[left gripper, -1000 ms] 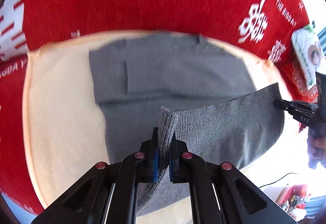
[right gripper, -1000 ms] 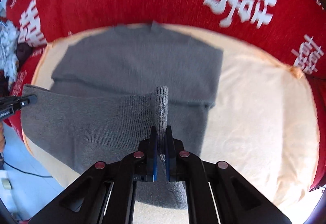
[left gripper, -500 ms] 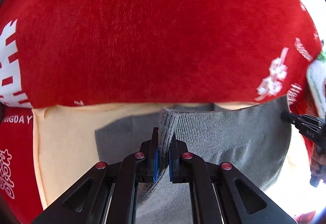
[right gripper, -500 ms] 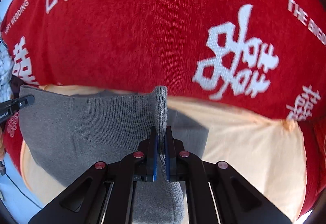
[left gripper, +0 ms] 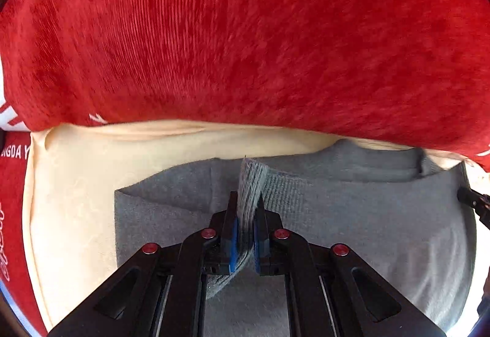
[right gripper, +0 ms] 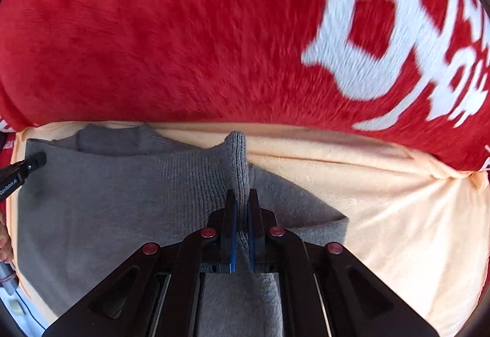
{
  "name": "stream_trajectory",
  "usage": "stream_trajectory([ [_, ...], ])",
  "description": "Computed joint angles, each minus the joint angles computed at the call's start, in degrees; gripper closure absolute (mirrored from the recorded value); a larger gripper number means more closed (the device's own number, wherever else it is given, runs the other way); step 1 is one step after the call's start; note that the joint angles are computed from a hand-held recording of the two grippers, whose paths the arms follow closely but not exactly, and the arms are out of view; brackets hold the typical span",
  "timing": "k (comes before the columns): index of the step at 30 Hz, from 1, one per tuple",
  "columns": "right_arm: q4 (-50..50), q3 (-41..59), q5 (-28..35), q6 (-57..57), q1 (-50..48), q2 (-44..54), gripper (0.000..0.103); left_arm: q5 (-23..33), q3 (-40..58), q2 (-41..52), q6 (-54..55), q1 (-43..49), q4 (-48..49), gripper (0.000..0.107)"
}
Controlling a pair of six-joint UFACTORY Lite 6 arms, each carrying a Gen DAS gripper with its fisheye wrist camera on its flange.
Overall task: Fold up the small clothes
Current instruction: 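Lift and fold the edge toward the collar with both grippers, release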
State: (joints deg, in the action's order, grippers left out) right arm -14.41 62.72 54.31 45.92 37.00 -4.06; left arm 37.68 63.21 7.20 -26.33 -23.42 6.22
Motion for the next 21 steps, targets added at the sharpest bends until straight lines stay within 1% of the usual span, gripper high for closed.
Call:
stream_trajectory([
  [1, -0.05, 0.07, 0.18, -0.28, -0.45, 0.79, 0.096, 1.69, 1.49, 1.36, -2.06, 0.36, 1.94, 0.088],
  [2, -0.04, 0.32, 0.55, -0.23, -1.08, 0.97, 0.089, 3.13, 1.84, 1.34, -6.10, -0.04, 5.88, 0.069],
  [3, -0.43, 1.12, 2.08, 0.65, -1.67, 0.92, 0.083, 4.61, 1.94, 0.50, -9.96, -0.22, 10.29, 0.056],
  [4, -0.37, 1.98, 3.46, 0.97, -2.28, 0.96, 0.078, 5.41, 1.76, -0.69, -11.42, 0.08, 12.48, 0.054],
  [5, 0.30, 2.47, 4.96, 1.21, -3.36, -0.06, 0.076, 6.10, 1.54, -2.51, -10.48, 1.32, 12.43, 0.054],
  [6, 0.88, 2.49, 5.79, 1.21, -4.11, -1.53, 0.076, 6.71, 1.67, -3.66, -7.58, 2.76, 10.13, 0.054],
  [7, 1.58, 2.26, 6.59, 0.74, -4.69, -3.94, 0.077, 7.54, 1.71, -5.26, -3.99, 4.48, 6.98, 0.054],
  [8, 2.55, 2.02, 6.91, -0.18, -4.91, -5.93, 0.090, 8.17, 1.58, -6.86, -0.86, 5.86, 4.09, 0.054],
  [9, 3.64, 1.93, 7.01, -1.17, -5.07, -7.09, 0.097, 8.64, 1.01, -8.83, 2.97, 7.19, 0.47, 0.054],
  [11, 7.83, 1.20, 5.68, -3.49, -5.08, -10.68, 0.097, 9.62, -0.16, -12.22, 12.34, 9.14, -9.48, 0.054],
  [13, 9.87, 0.78, 4.20, -4.01, -4.12, -11.50, 0.097, 9.48, -1.26, -12.68, 17.89, 8.63, -17.07, 0.054],
  [15, 11.14, 0.48, 1.89, -3.63, -2.68, -9.89, 0.097, 7.71, -2.64, -11.02, 18.18, 6.35, -19.91, 0.054],
  [17, 11.72, -0.59, -1.29, -2.53, -2.15, -6.95, 0.097, 5.37, -3.73, -8.29, 14.85, 4.64, -19.80, 0.054],
  [18, 12.05, -3.39, -3.40, -2.22, -2.60, -7.25, 0.097, 3.96, -4.59, -6.91, 11.87, 3.82, -19.89, 0.054],
  [19, 12.04, -4.71, -4.76, -1.16, -2.92, -6.14, 0.097, 1.97, -6.28, -5.60, 10.61, 4.40, -21.76, 0.054],
  [20, 11.88, -5.81, -5.57, 0.03, -3.00, -6.11, 0.097, 0.55, -8.59, -6.28, 11.76, 5.82, -23.09, 0.054],
  [21, 11.80, -7.30, -6.32, 0.11, -3.80, -7.13, 0.101, -1.46, -10.56, -7.26, 12.81, 6.78, -24.95, 0.054],
])
